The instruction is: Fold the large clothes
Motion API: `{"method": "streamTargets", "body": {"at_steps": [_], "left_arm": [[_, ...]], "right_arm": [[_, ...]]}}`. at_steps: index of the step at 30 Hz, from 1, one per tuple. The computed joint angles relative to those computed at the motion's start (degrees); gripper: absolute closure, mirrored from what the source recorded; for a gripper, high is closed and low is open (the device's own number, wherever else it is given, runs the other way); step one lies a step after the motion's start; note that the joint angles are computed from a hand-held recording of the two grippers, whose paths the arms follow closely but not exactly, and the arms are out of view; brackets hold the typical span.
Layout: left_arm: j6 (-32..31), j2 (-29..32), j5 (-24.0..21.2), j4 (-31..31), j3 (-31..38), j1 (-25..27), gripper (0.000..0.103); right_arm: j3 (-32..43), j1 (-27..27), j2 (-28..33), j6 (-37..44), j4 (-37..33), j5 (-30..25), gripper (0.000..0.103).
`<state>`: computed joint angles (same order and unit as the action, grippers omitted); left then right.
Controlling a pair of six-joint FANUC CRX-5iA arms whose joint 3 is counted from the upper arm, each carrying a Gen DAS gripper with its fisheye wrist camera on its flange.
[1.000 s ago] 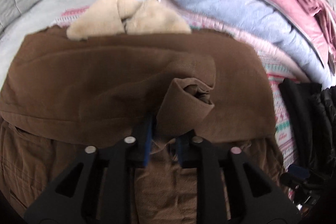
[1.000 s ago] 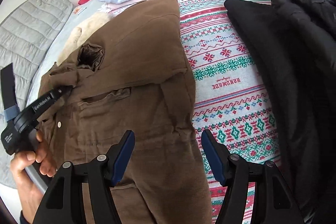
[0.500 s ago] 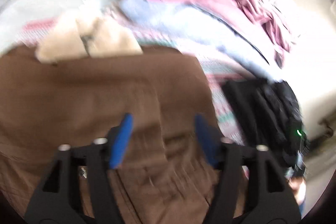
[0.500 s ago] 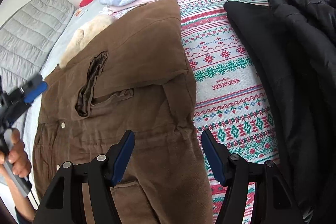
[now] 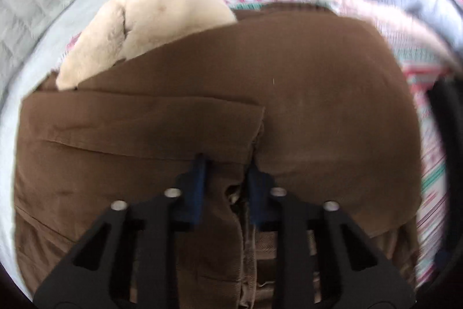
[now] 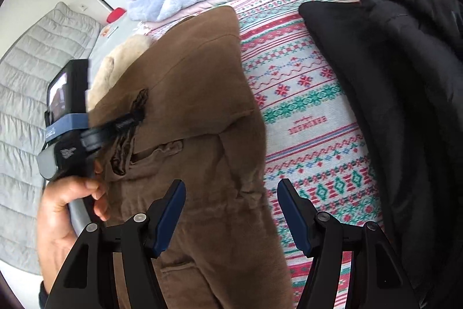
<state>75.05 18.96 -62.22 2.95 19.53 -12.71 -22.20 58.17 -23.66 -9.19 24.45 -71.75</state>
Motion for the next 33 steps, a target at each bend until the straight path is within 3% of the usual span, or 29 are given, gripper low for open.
{"method": "streamTargets", "body": {"at_steps": [3, 6, 8, 10, 12, 13, 14, 15, 16, 17, 18, 21, 24, 30, 33], "left_arm": [[-0.2, -1.0, 1.1, 9.8, -1.1, 3.9, 0.094], [-1.7, -3.5, 7.7, 18.4, -4.4, 6.4, 0.094], [-1.7, -3.9, 10.1, 20.0, -5.3, 6.6, 0.093], [-0.4, -2.0, 7.9, 18.3, -3.8, 5.9, 0.090], [0.9, 0.5, 4.4, 16.5, -2.9, 5.1, 0.081], [0.1, 1.7, 3.2, 17.3, -4.1, 5.0, 0.071], [-1.1, 0.9, 5.0, 18.5, -6.8, 5.1, 0.069], [-4.0, -1.2, 9.5, 20.8, -10.9, 5.2, 0.065], [-8.3, -2.4, 11.1, 24.4, -13.8, 5.6, 0.050], [-10.7, -2.5, 9.7, 26.6, -14.3, 6.1, 0.036], [-11.9, -2.4, 6.7, 28.1, -13.8, 6.8, 0.034], [-10.8, -3.6, 2.0, 28.5, -12.7, 8.7, 0.034], [-14.0, -6.4, 0.6, 31.1, -14.9, 12.7, 0.033], [-12.0, -8.4, -4.4, 23.9, -13.4, 22.4, 0.033], [-10.5, -7.9, -6.9, 23.5, -12.1, 27.7, 0.033]], "right_arm": [[-0.3, -0.6, -0.5, 0.7, 0.2, -0.4, 0.036], [-0.9, -1.4, -1.2, 0.6, 0.1, -0.1, 0.036], [-1.1, -1.7, -1.4, 0.4, 0.3, 0.1, 0.036], [-1.2, -2.1, -1.3, 0.7, 0.1, 0.4, 0.036], [-1.2, -2.1, -1.3, 0.8, 0.0, 0.5, 0.036], [-1.1, -2.2, -1.2, 1.1, -0.3, 0.5, 0.036], [-1.0, -2.2, -1.2, 1.3, -0.6, 0.3, 0.036], [-0.9, -2.3, -1.1, 1.5, -0.8, 0.0, 0.036], [-0.9, -2.2, -1.1, 1.5, -0.9, -0.3, 0.036], [-0.9, -2.1, -1.1, 1.4, -0.9, -0.6, 0.036], [-1.0, -2.1, -1.2, 1.4, -0.9, -0.8, 0.036], [-1.2, -1.7, -1.6, 1.4, -0.6, -1.3, 0.036], [-1.5, -1.3, -2.0, 0.7, -0.4, -1.5, 0.036], [-1.1, 0.7, -1.7, 0.9, -0.1, -2.8, 0.036], [-0.8, 1.8, -1.2, 1.5, -0.2, -3.8, 0.036]]}}
